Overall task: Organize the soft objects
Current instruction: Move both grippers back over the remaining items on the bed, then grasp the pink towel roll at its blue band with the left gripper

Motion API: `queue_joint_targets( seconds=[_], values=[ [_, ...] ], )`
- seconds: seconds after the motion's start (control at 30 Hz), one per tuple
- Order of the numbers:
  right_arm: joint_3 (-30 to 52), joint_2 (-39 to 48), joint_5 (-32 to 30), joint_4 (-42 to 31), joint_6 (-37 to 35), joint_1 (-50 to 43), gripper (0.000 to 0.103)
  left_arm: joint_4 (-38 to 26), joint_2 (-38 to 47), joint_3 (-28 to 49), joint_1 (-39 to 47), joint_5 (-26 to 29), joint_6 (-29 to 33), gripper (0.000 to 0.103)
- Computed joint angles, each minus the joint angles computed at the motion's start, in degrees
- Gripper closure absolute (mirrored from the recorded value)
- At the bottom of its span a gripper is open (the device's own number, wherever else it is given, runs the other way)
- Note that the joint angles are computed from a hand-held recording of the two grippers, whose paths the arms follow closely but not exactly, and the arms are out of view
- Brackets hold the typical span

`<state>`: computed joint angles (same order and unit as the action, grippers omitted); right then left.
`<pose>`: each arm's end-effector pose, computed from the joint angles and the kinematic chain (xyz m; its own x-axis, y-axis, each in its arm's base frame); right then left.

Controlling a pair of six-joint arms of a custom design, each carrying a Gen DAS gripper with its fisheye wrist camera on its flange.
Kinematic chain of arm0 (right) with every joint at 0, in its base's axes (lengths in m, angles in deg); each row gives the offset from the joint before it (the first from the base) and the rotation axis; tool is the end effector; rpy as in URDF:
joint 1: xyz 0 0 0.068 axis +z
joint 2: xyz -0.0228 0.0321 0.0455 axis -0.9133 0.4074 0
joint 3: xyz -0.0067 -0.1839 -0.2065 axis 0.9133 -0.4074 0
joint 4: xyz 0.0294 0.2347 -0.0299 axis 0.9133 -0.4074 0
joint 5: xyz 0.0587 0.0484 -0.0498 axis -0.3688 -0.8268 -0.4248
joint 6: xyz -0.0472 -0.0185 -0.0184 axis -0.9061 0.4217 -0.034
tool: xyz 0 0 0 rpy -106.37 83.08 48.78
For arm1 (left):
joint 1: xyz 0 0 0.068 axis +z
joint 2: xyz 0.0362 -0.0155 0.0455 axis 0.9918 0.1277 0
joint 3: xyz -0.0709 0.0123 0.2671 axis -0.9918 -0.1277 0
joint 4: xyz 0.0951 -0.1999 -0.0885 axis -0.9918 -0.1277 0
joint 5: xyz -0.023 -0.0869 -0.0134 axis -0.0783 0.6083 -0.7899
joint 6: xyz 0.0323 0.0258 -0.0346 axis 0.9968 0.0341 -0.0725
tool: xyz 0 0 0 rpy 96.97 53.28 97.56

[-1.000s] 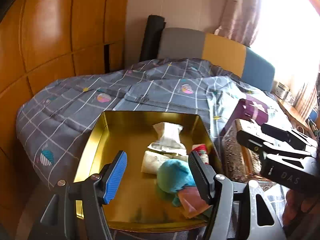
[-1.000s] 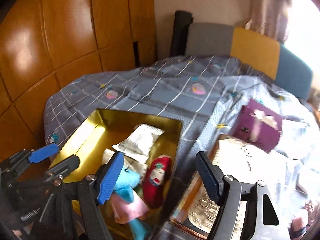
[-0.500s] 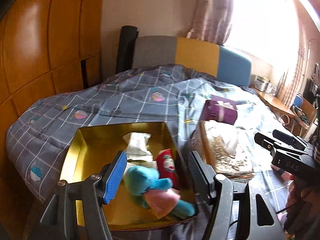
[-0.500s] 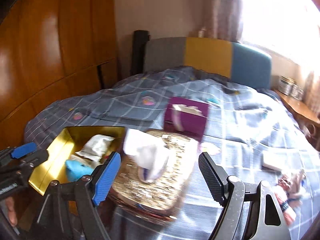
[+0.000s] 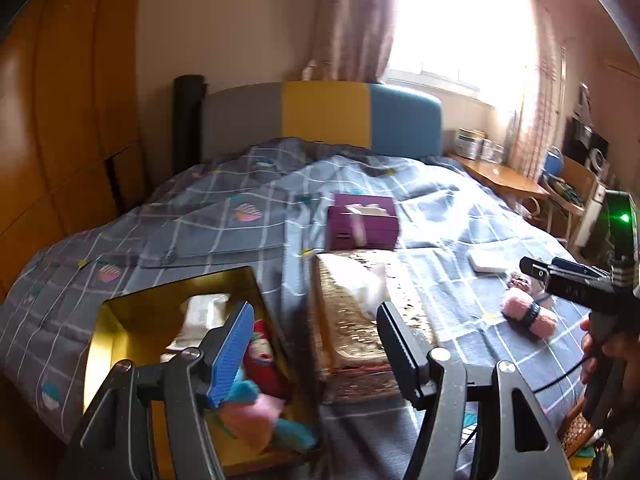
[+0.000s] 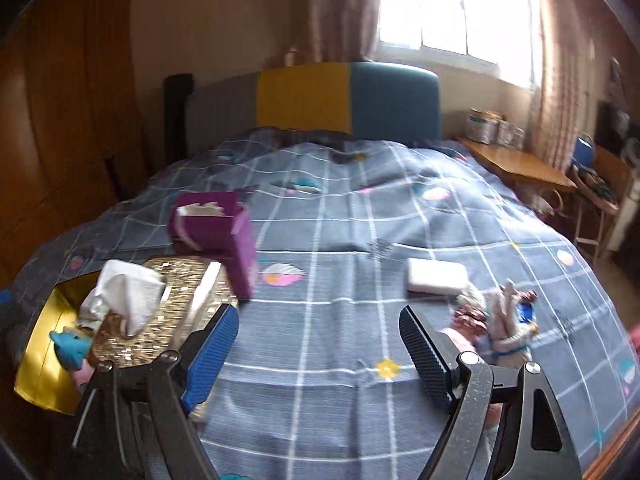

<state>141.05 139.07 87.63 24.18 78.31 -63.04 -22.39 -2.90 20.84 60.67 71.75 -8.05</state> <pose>0.3260 0.0168 0.2907 -0.6264 0.0870 -0.7746 0.0207 0.9953 0.0950 0.2818 -0.1062 0.3181 -0.5791 0.0655 -0.8126 0.1283 0.9917 -0.0115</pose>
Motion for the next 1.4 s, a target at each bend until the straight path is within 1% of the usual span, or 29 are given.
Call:
queue_joint_targets(
  seconds=[0.13, 0.27, 0.47, 0.53, 0.63, 0.73, 0.87, 0.9, 0.93, 1.0, 1.03, 1.07, 1.1, 1.13, 1.2, 1.27, 1.37, 1.4],
  values=[
    [-0.2, -0.3, -3.7, -1.8, 1.7, -7.0, 0.019, -0.1, 2.6, 2.9, -3.1, 0.1, 1.6, 0.039],
    [1.0, 0.9, -9.6, -4.2, 5.0, -14.6, 0.018, -0.2, 5.2, 5.5, -6.3, 0.4, 3.1, 0.039],
    [5.8, 7.2, -17.2, -8.5, 11.1, -24.2, 0.015, -1.2, 9.5, 9.6, -10.3, 1.9, 4.5, 0.039],
    [8.3, 10.5, -18.2, -10.6, 11.7, -25.9, 0.013, -1.7, 11.2, 11.3, -11.4, 2.4, 5.2, 0.039],
    [12.9, 16.0, -17.9, -14.3, 12.0, -27.1, 0.012, -2.1, 13.2, 13.2, -12.7, 3.2, 5.7, 0.039],
    [16.5, 21.4, -20.5, -16.8, 12.8, -28.2, 0.012, -3.3, 15.6, 15.5, -13.4, 3.9, 5.8, 0.039],
    [20.2, 26.8, -20.1, -19.9, 13.6, -27.5, 0.012, -5.0, 18.9, 19.3, -14.0, 4.8, 5.7, 0.039],
    [21.1, 27.9, -22.0, -21.3, 13.3, -27.4, 0.011, -5.7, 19.6, 20.3, -14.1, 5.1, 5.6, 0.039],
    [21.3, 28.7, -28.4, -22.0, 12.1, -27.9, 0.011, -6.1, 20.3, 21.2, -14.2, 5.5, 5.6, 0.039],
    [19.1, 28.1, -43.8, -20.5, 10.1, -28.9, 0.012, -6.5, 21.7, 22.8, -14.3, 6.0, 5.7, 0.039],
    [17.7, 26.8, -46.5, -19.1, 9.8, -28.8, 0.013, -7.1, 22.7, 23.9, -14.4, 6.1, 5.6, 0.039],
    [16.4, 24.9, -45.6, -17.5, 10.1, -28.5, 0.013, -8.1, 24.0, 25.5, -14.4, 6.4, 5.5, 0.039],
    [15.5, 23.1, -43.1, -16.2, 10.1, -28.1, 0.013, -9.0, 25.0, 26.8, -14.5, 6.8, 5.2, 0.039],
    [15.0, 21.8, -40.4, -15.2, 10.1, -27.8, 0.013, -9.7, 26.0, 27.9, -14.6, 7.1, 4.9, 0.039],
    [15.0, 20.3, -33.0, -14.0, 10.1, -27.1, 0.013, -10.7, 28.1, 29.8, -14.9, 7.5, 4.6, 0.039],
    [14.6, 19.5, -27.5, -12.1, 10.7, -27.0, 0.013, -12.5, 30.9, 32.8, -15.1, 8.6, 3.7, 0.039],
    [14.4, 19.9, -22.5, -8.7, 11.8, -27.4, 0.013, -16.4, 36.2, 38.8, -15.1, 10.6, 1.5, 0.040],
    [13.4, 19.5, -19.9, -6.6, 12.0, -27.1, 0.013, -17.8, 38.1, 41.0, -15.2, 11.1, 1.0, 0.040]
  ],
)
